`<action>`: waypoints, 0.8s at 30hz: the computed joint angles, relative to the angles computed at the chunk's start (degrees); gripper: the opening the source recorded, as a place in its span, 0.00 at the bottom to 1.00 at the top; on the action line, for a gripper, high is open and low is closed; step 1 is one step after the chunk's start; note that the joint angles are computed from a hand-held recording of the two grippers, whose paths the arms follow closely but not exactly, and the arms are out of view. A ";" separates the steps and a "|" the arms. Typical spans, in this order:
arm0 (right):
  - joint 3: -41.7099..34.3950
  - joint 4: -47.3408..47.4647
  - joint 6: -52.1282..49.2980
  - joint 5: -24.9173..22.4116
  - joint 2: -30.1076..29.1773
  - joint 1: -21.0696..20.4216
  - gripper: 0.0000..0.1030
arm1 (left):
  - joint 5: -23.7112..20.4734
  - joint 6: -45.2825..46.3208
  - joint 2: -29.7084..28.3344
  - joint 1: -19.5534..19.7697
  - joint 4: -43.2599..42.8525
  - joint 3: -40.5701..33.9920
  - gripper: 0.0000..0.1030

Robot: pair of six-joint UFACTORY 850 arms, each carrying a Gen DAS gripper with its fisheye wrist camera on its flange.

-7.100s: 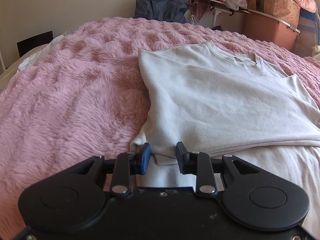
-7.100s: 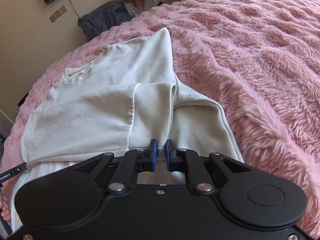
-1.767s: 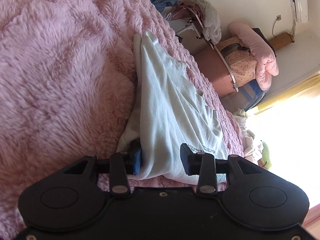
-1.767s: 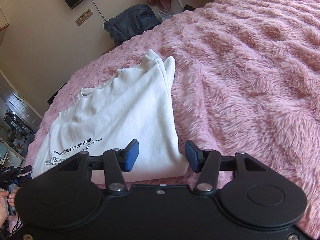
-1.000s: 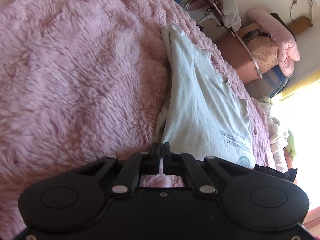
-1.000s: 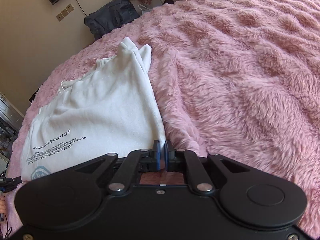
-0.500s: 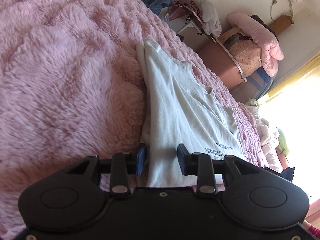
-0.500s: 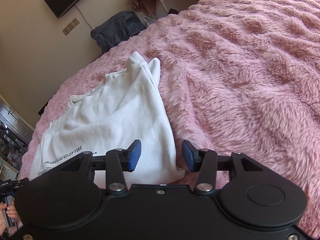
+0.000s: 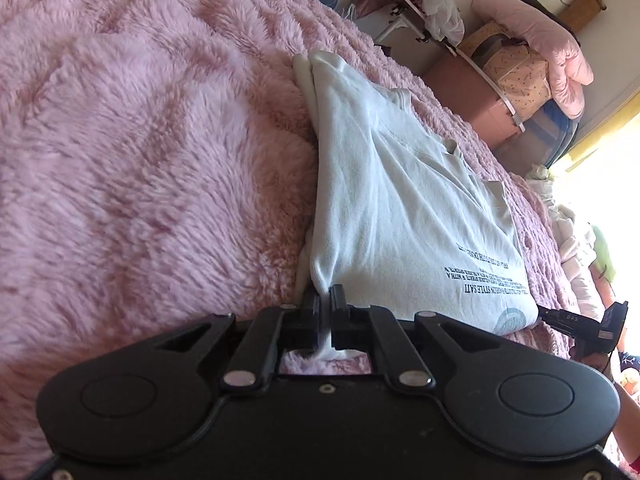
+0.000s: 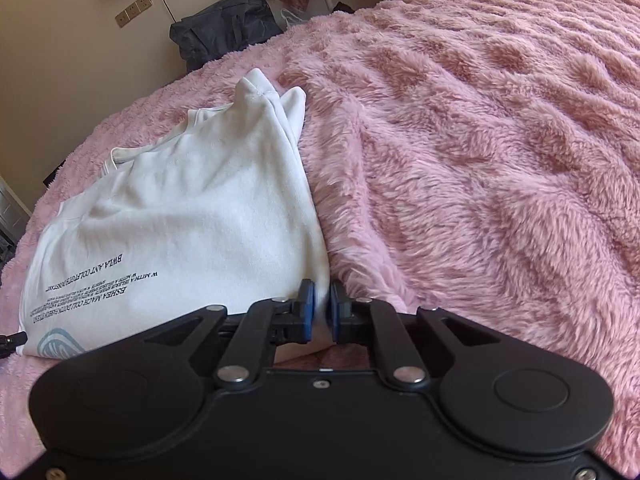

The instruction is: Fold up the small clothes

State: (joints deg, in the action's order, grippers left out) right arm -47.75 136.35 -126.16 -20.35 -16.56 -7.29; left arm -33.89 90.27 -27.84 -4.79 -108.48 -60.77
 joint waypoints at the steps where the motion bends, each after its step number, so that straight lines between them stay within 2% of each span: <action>1: -0.09 1.17 -1.12 0.51 0.22 0.23 0.22 | 0.14 -2.75 0.25 0.14 2.41 -0.74 0.15; 2: -0.09 4.73 -4.63 1.18 0.90 0.62 0.28 | 0.76 -4.23 0.76 0.12 3.90 -1.26 0.31; 3: 0.12 8.91 -9.95 0.31 1.56 0.90 0.29 | 2.42 -3.33 1.58 -0.27 3.52 -1.46 0.37; 5: -0.04 14.14 -20.14 -2.63 2.52 1.65 0.37 | 5.95 4.37 3.04 -1.33 -0.75 -1.77 0.40; 7: -2.54 12.53 -23.90 -3.61 1.84 2.85 0.50 | 7.80 9.07 2.92 -2.20 -4.44 -3.46 0.41; 10: -8.82 9.57 -26.24 -2.28 -1.52 5.91 0.51 | 5.02 10.60 -0.09 -2.88 -6.28 -7.78 0.42; 12: -14.31 5.19 -24.27 -1.13 -5.09 7.95 0.49 | 5.72 13.24 -2.68 -4.08 -8.39 -11.26 0.42; 15: -23.02 -5.93 -16.52 0.32 -10.91 10.25 0.49 | 4.16 16.36 -6.79 -4.85 -12.75 -16.01 0.43; 17: -28.08 -13.93 -11.19 0.83 -14.26 11.53 0.47 | 3.96 14.88 -9.41 -4.97 -13.96 -19.22 0.43; 20: -34.21 -21.98 -5.13 1.25 -18.43 13.03 0.46 | 6.84 11.53 -13.04 -5.29 -14.23 -23.86 0.43; 22: -38.17 -30.21 3.24 2.03 -21.16 13.62 0.46 | 9.65 8.54 -14.96 -5.58 -12.48 -26.34 0.43; 24: -41.69 -38.20 11.29 3.36 -23.86 14.07 0.44 | 8.83 6.56 -16.23 -5.05 -10.86 -26.89 0.43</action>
State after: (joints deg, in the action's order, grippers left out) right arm -89.45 98.15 -114.87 -16.99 -40.42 6.78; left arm -25.06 96.82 -44.07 -9.84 -119.34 -87.66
